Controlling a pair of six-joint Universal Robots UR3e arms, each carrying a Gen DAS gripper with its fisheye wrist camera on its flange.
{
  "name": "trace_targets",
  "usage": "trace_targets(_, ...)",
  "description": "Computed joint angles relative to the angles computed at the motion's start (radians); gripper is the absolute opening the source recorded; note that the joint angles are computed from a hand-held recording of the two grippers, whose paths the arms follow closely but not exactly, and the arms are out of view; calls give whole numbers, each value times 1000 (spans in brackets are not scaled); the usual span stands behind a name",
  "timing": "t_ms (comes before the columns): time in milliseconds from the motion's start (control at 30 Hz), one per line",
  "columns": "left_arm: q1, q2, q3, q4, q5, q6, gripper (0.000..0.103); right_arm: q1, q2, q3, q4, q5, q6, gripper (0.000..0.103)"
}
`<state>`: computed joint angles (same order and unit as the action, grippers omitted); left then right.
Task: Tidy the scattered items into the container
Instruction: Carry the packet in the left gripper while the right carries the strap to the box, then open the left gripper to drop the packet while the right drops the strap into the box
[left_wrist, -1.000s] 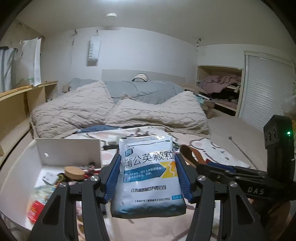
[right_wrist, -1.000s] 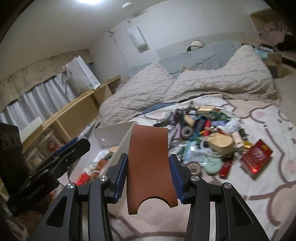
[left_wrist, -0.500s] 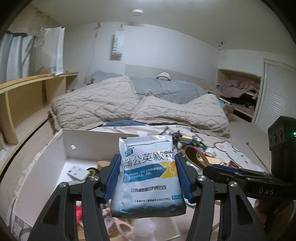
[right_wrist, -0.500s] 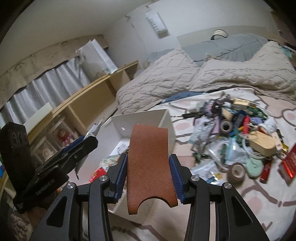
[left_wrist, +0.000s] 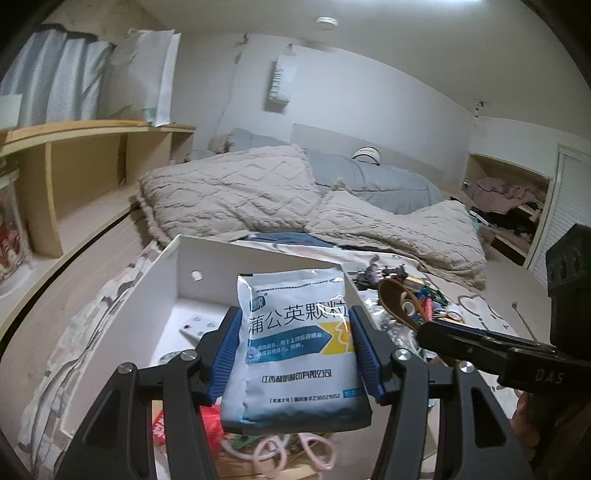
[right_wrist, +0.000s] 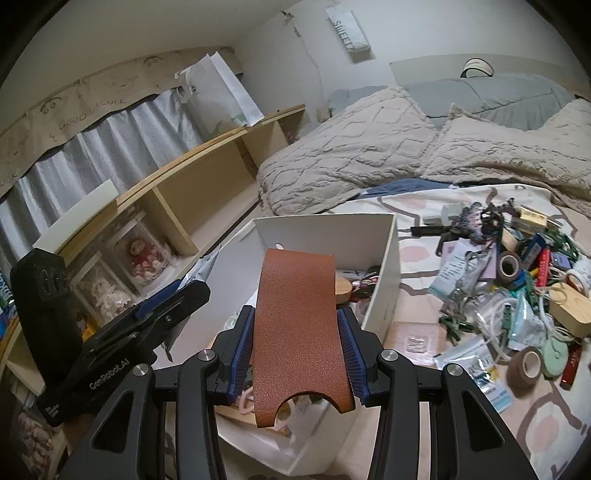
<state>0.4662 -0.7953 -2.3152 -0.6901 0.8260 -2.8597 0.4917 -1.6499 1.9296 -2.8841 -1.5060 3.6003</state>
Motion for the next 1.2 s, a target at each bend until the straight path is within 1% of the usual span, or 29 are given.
trace_targets(100,6,-13,2,-14,21,16,58,6,29,-32,11,6,-6,46)
trace_targets(267,-39,-74,-1,44,92,-2,58,15,61,-75,33,5,-21,46)
trace_targets(433,-117,-158,29,96,223,-24,58,17,88,-110,50,15,-26,46)
trace_targets(467,-127,-175,36,96,245,-21,58,16,93,-117,54,18,-28,46)
trace_targets(600,-141,-222,55,68,281,3,58,26,118,-144,73,18,-34,46)
trace_targets(667,-150,-238,56,68,294,1,63,28,125,-153,83,19,-39,46)
trace_targets(733,-156,-240,47,93,302,-17,76,31,137,-172,102,18,-42,46)
trace_targets(933,-104,-180,44,59,248,-10,77,26,179,-236,157,24,-53,46)
trace_targets(1100,13,-93,46,-42,140,24,77,13,245,-357,255,46,-77,46)
trace_targets(1167,82,-44,39,-89,71,55,78,9,281,-422,306,57,-92,46)
trace_targets(1200,109,-27,40,-110,49,64,81,12,313,-481,349,59,-106,46)
